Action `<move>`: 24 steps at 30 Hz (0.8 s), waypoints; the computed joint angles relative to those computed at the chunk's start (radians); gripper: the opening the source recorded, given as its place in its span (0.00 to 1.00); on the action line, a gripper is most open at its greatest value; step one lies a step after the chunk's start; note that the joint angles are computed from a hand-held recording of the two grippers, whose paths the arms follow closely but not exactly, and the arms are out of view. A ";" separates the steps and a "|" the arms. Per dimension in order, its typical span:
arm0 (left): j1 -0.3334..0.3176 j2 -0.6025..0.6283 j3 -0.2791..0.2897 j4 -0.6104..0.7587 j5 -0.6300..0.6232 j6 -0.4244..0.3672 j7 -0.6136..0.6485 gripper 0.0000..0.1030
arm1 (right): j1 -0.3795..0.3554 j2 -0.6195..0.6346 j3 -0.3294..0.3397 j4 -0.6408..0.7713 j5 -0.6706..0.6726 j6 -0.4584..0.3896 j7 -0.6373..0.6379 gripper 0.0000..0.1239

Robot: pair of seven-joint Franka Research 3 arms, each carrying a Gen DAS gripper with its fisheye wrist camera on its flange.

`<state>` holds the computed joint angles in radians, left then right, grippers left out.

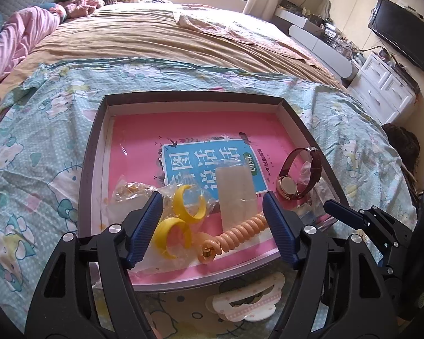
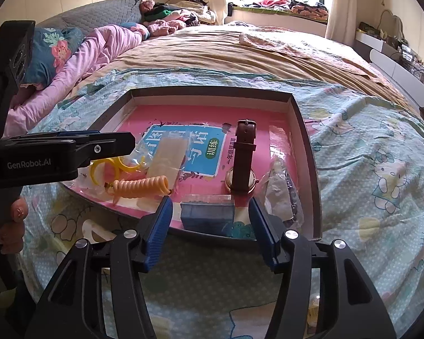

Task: Organize jewelry
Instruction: 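Open the left tool to drop the spiral tie while the right releases the blue box, then move both open tools back toward the white claw clip and pearl flower clip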

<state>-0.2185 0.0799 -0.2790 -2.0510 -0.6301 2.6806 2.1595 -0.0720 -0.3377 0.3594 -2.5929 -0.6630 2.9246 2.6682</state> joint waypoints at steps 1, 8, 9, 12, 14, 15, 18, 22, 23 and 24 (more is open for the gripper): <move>0.001 -0.004 0.000 -0.001 -0.003 -0.001 0.000 0.69 | -0.001 -0.007 0.002 -0.003 -0.002 -0.001 0.003 0.50; -0.003 -0.034 0.011 -0.005 -0.039 -0.014 0.008 0.83 | -0.022 -0.059 0.033 -0.019 -0.017 -0.009 0.031 0.64; -0.005 -0.039 0.013 -0.007 -0.043 -0.013 0.008 0.87 | -0.029 -0.070 0.041 -0.022 -0.021 -0.008 0.038 0.65; -0.010 -0.055 0.022 -0.012 -0.062 -0.016 0.013 0.91 | -0.045 -0.100 0.063 -0.030 -0.025 -0.007 0.049 0.71; -0.013 -0.067 0.027 -0.015 -0.083 -0.015 0.029 0.91 | -0.053 -0.121 0.074 -0.037 -0.021 -0.001 0.049 0.73; -0.016 -0.072 0.030 -0.019 -0.089 -0.012 0.032 0.91 | -0.057 -0.129 0.078 -0.039 -0.017 0.003 0.045 0.73; -0.023 -0.093 0.041 -0.030 -0.112 -0.012 0.047 0.91 | -0.064 -0.162 0.096 -0.048 0.006 0.000 0.029 0.73; -0.036 -0.122 0.056 -0.047 -0.139 -0.008 0.062 0.91 | -0.071 -0.207 0.113 -0.062 0.048 0.002 0.001 0.74; -0.038 -0.127 0.061 -0.049 -0.145 -0.010 0.067 0.91 | -0.073 -0.219 0.119 -0.066 0.059 0.002 -0.006 0.74; -0.041 -0.135 0.065 -0.054 -0.151 -0.012 0.069 0.91 | -0.076 -0.229 0.124 -0.069 0.071 0.002 -0.013 0.74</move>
